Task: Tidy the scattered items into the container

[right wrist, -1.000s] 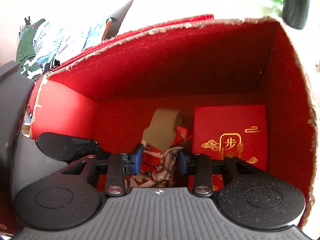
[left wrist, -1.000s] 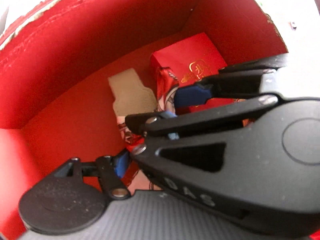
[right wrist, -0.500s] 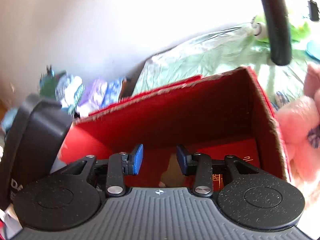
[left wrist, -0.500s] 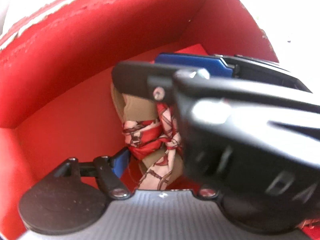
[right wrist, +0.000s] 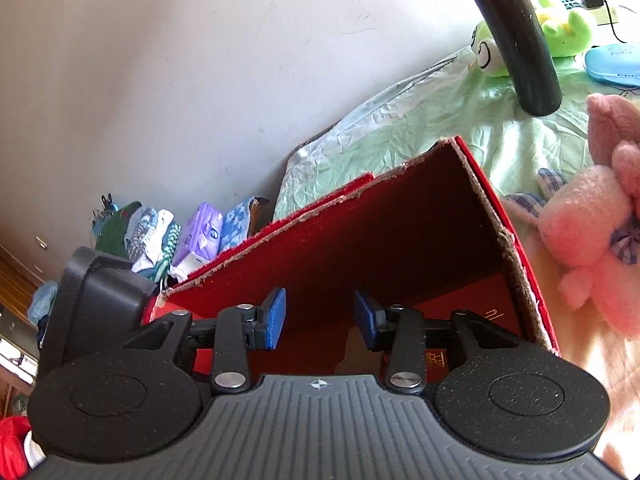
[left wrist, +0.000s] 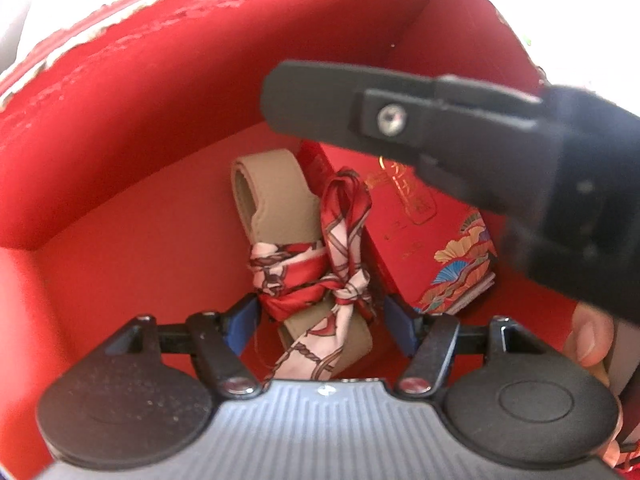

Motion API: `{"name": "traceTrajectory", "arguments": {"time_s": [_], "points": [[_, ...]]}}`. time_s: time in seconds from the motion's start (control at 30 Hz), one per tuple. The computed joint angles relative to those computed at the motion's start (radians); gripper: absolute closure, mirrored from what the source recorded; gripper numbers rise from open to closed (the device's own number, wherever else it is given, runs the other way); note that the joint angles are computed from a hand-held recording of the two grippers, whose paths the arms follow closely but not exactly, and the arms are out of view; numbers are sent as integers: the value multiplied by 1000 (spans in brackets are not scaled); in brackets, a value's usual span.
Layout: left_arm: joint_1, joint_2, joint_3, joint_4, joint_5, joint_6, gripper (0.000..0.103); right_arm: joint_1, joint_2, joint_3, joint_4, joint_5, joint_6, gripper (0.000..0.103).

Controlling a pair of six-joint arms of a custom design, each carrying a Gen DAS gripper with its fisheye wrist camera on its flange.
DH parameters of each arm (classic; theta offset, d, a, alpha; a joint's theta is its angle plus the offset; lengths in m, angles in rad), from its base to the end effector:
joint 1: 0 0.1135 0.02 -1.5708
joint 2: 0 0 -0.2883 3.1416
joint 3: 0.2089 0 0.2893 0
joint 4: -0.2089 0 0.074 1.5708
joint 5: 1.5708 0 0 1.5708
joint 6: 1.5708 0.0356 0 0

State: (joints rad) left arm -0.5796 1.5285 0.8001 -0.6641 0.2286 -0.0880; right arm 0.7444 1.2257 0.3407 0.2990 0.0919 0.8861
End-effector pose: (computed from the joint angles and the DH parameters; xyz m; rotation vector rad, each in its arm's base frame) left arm 0.2284 -0.1591 0.1510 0.7650 2.9219 -0.4160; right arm 0.1782 0.1597 0.1432 0.2172 2.2669 0.8172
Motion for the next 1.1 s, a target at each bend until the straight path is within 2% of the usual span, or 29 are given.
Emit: {"name": "traceTrajectory", "arguments": {"time_s": [0.17, 0.33, 0.57, 0.67, 0.7, 0.73, 0.77, 0.83, 0.87, 0.93, 0.97, 1.03, 1.1], "points": [[-41, -120, -65, 46, -104, -76, 22, -3, 26, 19, -17, 4, -10, 60], [-6, -184, -96, 47, -117, -133, 22, 9, 40, 51, -80, 26, -21, 60], [-43, -296, -141, 43, -226, -231, 22, 32, 89, 125, -196, 62, -61, 60], [-43, -327, -148, 32, -236, -249, 22, 18, 106, 143, -227, 41, -56, 61], [-11, -343, -158, 32, -228, -219, 22, 18, 111, 148, -235, 41, -54, 61], [43, -339, -152, 14, -207, -168, 22, 18, 115, 151, -239, 41, -53, 61], [80, -285, -117, 61, -213, -137, 23, 19, 120, 155, -245, 40, -54, 62], [32, -152, -72, 140, -224, -178, 23, 21, 128, 165, -260, 42, -56, 69], [32, -149, -73, 144, -225, -182, 23, 22, 133, 171, -267, 41, -59, 70], [56, -158, -101, 170, -218, -166, 25, 21, 143, 183, -285, 39, -61, 81], [103, -163, -110, 177, -198, -126, 26, 19, 149, 189, -293, 34, -61, 83], [85, -107, -101, 231, -201, -152, 28, 15, 157, 200, -308, 27, -62, 85], [62, -104, -102, 240, -207, -178, 29, 13, 161, 206, -315, 25, -66, 89]]}}
